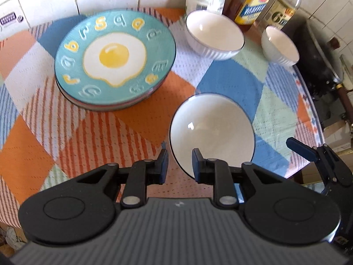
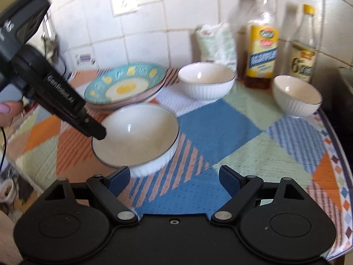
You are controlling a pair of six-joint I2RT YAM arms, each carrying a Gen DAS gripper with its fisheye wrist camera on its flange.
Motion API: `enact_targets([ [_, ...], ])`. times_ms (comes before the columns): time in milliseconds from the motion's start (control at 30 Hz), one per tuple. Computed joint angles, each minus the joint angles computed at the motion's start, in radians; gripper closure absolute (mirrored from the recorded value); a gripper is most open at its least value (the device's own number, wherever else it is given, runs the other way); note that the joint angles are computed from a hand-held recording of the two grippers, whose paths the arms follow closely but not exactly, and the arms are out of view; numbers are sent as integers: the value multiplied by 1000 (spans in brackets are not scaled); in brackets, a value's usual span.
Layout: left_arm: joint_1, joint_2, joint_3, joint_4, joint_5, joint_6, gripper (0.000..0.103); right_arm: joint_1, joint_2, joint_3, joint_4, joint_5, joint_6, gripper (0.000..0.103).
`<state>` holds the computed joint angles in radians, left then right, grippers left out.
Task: Organize plates and bowls
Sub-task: 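Carry the white bowl with the left gripper beside the plate stack, release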
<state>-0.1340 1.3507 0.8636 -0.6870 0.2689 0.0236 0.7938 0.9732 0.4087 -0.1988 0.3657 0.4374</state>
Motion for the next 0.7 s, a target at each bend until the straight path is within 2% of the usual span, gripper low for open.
enact_targets([
  [200,79,31,121,-74,57,118,80,44,-22,59,-28,75,116,13],
  [533,158,244,402,-138,151,253,78,86,37,198,-102,208,251,13],
  [633,158,345,513,-176,170,291,77,69,76,223,-78,215,284,13],
  [700,145,428,611,-228,168,310,77,32,122,222,-12,172,307,13],
])
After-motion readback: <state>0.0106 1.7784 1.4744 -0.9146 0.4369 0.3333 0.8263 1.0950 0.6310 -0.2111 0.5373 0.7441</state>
